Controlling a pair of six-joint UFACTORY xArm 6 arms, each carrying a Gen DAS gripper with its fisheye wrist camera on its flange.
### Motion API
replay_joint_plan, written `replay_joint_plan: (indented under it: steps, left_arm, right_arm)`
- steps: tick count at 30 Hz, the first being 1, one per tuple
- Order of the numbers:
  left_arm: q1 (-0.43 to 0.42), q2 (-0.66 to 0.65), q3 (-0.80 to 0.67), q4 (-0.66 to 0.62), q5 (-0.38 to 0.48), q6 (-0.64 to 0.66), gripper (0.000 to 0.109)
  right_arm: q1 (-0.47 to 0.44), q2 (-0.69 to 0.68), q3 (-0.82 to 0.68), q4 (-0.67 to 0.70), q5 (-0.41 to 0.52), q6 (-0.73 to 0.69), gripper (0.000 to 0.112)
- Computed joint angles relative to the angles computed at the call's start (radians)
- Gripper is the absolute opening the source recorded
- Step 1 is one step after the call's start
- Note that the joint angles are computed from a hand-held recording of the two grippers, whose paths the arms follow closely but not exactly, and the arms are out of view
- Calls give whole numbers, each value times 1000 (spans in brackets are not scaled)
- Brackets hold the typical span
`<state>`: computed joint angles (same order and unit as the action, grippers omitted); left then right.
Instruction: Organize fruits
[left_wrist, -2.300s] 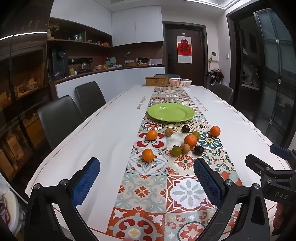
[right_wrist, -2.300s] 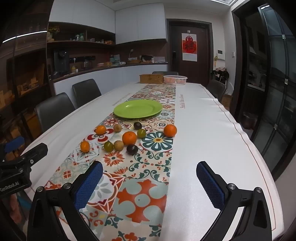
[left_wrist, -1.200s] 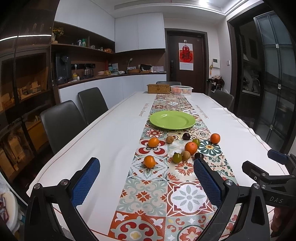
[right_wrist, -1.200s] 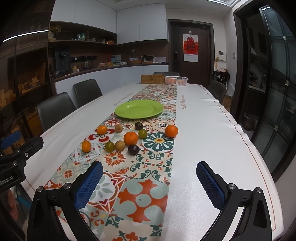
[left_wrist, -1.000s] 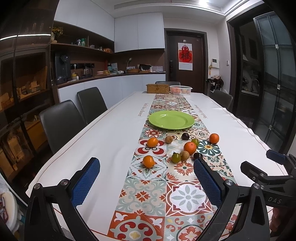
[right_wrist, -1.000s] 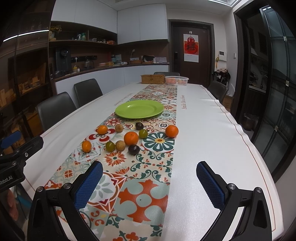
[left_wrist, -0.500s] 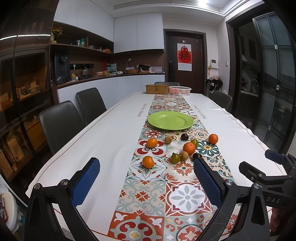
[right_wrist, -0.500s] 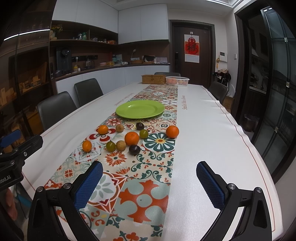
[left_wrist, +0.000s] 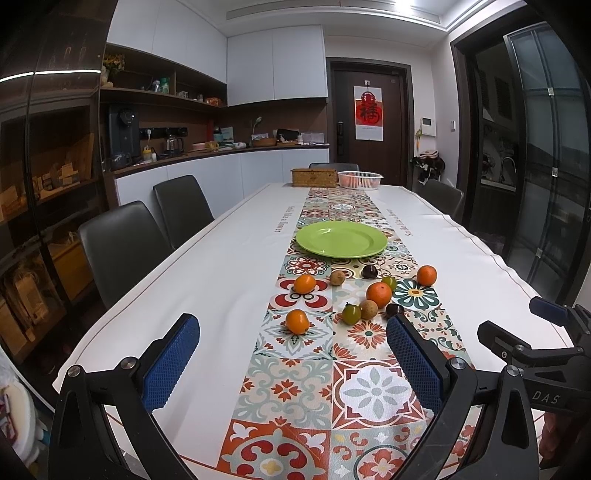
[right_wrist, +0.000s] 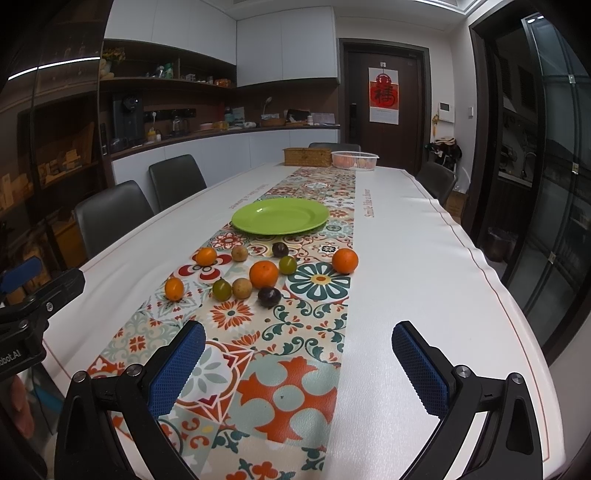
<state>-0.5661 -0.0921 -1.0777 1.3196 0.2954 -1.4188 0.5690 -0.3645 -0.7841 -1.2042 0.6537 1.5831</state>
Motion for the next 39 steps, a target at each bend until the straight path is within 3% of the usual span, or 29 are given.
replay_joint_plan:
  steps: [22,34,39]
  left_arm:
    - [-4,-2,8,-9,3,5,103]
    - [40,69,-35,-127,-45,176,99]
    - [57,124,-71,-236,-66,278,96]
  right_arm:
    - [2,33,-13,13,-8,-7,102]
    - [-38,113,-63,92,-62,-115,102]
    - [-67,174,-108,113,-92,-148,102]
